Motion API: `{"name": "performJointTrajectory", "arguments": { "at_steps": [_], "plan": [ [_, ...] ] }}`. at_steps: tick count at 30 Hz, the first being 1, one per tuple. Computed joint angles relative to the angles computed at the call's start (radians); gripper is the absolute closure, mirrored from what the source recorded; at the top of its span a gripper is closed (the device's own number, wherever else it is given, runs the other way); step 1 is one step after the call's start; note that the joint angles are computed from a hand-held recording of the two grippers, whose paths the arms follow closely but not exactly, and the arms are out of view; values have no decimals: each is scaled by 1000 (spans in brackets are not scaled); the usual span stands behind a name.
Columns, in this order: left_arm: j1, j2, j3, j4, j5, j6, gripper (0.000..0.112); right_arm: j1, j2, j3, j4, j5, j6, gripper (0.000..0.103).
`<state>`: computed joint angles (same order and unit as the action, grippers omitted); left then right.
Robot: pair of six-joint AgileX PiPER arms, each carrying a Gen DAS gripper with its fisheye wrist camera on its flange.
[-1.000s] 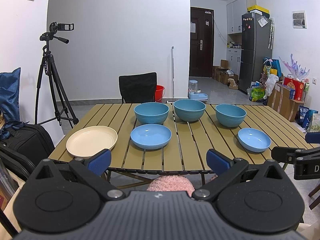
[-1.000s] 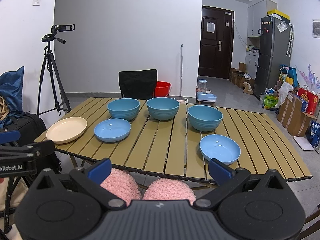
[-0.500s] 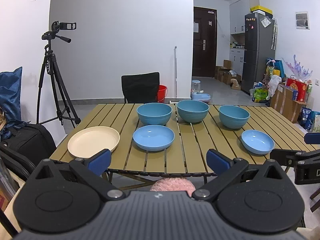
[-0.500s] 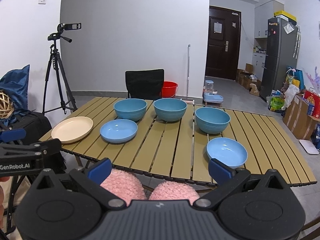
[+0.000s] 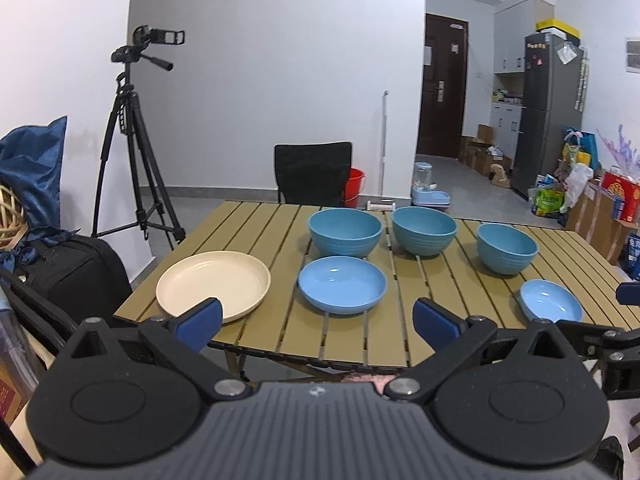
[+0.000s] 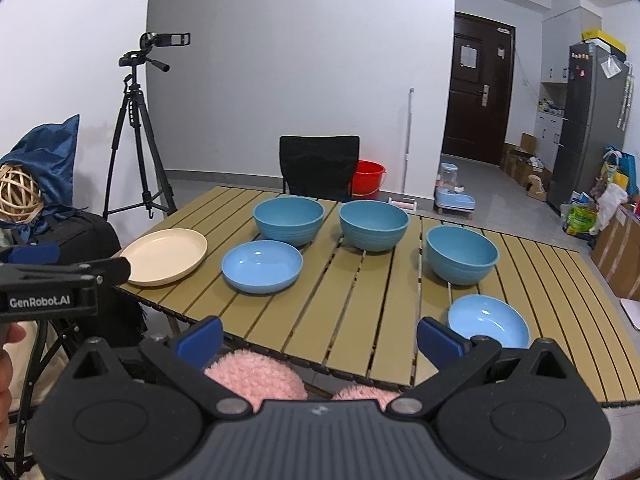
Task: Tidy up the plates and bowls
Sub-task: 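Move the right tool to the cream plate rim while the left tool approaches beside it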
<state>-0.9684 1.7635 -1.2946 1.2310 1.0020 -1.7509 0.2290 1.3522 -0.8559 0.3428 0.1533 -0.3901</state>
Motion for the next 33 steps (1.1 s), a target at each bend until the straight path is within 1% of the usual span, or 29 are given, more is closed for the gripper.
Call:
{"name": "performJointTrajectory", "arguments": {
  "at_steps": [6, 10, 17, 27, 33],
  "plan": [
    [73, -1, 8, -8, -38, 6, 9, 24, 105, -113, 41, 7, -48, 0],
    [125, 10, -1, -17, -66, 26, 9, 40, 187, -205, 38, 32, -48, 0],
    [226, 27, -20, -41, -113, 68, 9, 68, 366, -412, 105, 95, -109, 0],
    [417, 54, -54, -126, -184, 170, 9, 146, 654, -816, -27, 258, 16, 0],
    [546, 84, -88, -192, -242, 246, 9, 177, 854, -1138, -62, 421, 54, 0]
  ]
}}
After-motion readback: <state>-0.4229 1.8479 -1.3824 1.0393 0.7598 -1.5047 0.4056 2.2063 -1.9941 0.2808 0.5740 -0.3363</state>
